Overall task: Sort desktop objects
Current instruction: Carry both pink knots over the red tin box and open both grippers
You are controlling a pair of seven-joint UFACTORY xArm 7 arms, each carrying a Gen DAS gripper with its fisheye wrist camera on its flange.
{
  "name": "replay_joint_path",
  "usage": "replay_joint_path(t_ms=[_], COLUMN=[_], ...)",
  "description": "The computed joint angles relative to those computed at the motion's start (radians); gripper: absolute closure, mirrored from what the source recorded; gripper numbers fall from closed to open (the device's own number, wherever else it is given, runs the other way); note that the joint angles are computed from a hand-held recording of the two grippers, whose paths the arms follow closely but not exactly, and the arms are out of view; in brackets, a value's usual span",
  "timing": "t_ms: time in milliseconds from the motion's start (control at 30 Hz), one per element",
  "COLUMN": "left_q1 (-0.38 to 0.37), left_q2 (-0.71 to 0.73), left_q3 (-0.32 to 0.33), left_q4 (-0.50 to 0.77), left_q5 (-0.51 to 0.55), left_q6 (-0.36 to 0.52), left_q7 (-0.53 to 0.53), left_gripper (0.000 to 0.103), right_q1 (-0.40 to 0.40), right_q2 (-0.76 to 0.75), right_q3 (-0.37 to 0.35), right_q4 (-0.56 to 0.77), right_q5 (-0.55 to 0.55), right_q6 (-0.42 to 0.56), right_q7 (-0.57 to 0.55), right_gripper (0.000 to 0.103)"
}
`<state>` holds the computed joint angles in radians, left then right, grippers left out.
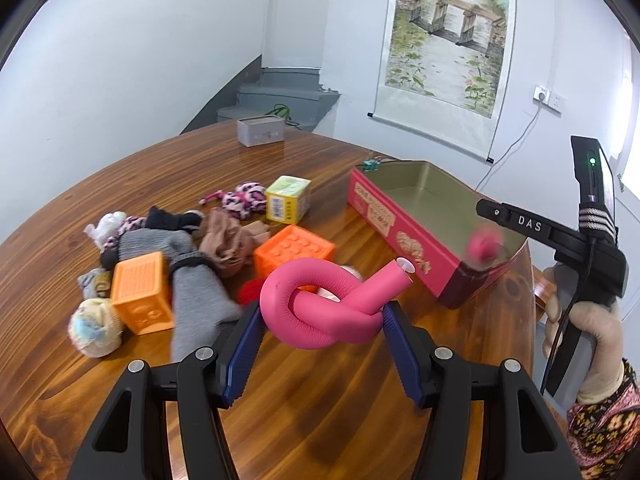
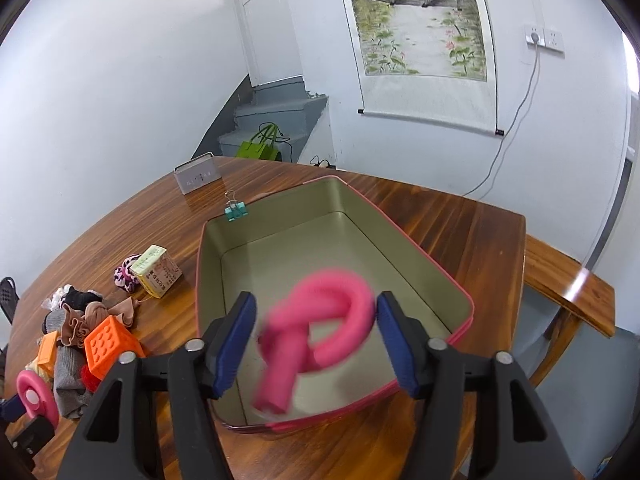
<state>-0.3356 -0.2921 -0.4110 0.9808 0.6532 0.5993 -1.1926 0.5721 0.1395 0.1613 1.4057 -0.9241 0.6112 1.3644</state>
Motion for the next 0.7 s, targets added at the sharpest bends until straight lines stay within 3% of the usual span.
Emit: replay_joint_path(t_ms=[200,433,700], left_q1=[-0.024,-0.104,-0.2], left_q2=[0.122,0.292,0.503], left_q3=[-0.001,0.061,0.144], left_q4=[0.114,0.307,0.552], left_q5=[0.05,0.135,0.089], left_q6=[-0.001,-0.007,-0.031], left_q7=[-0.017,-0.019,0.085], left_gripper=[0.041,0.041,0.041], right_q1=[-0.032,-0.111,-0.201], right_q2=[-0.073,-0.173,-0.262], right_q3=[0.0,0.038,0.085], right_q4=[-0.089,-0.195,-0.296], right_q5=[-0.075,-0.133,-0.118], right_q6=[-0.045,-0.085,-0.115], right_q7=[0.071,0.159,0.183], right_gripper=[0.027,0.027,0.027])
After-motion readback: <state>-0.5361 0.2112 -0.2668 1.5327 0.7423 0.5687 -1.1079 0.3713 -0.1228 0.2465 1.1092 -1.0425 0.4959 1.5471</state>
